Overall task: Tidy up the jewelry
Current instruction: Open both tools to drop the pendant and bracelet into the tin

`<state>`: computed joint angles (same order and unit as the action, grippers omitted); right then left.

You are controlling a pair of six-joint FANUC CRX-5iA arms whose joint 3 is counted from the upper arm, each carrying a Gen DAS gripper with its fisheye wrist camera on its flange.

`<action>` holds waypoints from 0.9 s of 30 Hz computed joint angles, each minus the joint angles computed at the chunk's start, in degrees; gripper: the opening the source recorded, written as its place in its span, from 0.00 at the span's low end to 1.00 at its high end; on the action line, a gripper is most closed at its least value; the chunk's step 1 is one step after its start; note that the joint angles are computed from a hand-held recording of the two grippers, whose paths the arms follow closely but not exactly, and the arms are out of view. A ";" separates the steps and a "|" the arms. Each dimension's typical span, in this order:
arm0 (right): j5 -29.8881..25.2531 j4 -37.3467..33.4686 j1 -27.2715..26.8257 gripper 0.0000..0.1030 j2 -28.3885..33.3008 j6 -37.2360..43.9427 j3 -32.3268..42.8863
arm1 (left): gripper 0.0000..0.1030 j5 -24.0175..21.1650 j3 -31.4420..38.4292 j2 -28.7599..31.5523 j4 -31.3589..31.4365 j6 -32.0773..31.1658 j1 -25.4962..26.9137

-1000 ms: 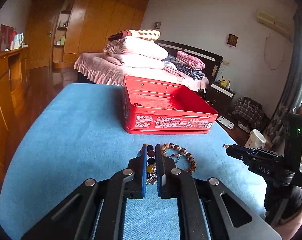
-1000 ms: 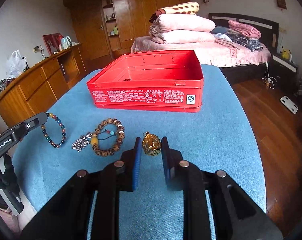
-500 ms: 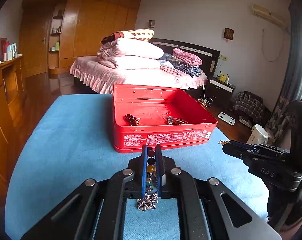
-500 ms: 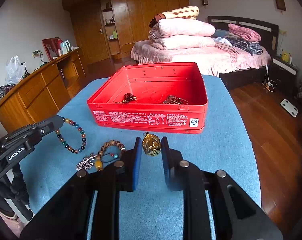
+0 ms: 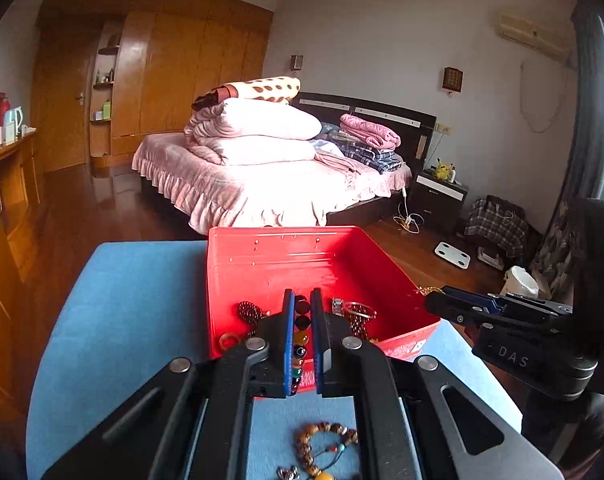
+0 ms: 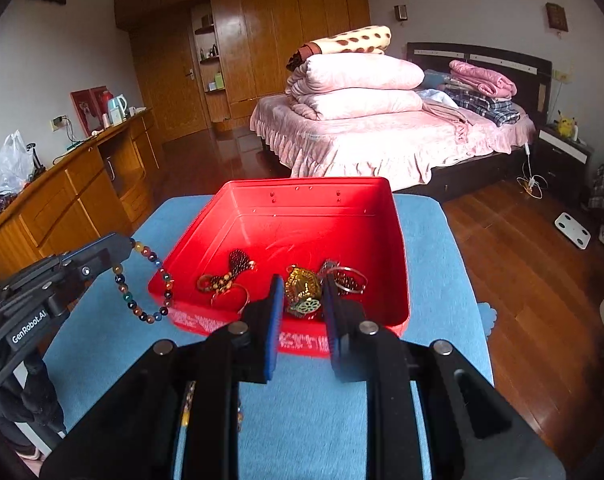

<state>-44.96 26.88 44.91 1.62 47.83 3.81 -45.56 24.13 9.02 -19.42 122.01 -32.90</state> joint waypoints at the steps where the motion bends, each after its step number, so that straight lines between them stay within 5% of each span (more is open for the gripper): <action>1: -0.32 -0.78 -0.63 0.18 1.14 0.69 1.55 | 0.07 0.73 0.41 0.51 0.82 -0.51 0.66; 10: -4.57 -6.75 -4.43 0.18 11.24 5.36 12.97 | 0.07 6.05 2.36 5.23 5.71 -3.66 5.24; 21: -6.88 -7.35 -4.52 0.18 15.25 5.95 16.09 | 0.07 3.67 5.39 10.44 9.99 -6.69 6.73; 27: -6.93 -6.53 -4.28 0.19 15.67 6.21 16.48 | 0.11 1.20 8.21 11.45 7.21 -4.98 5.85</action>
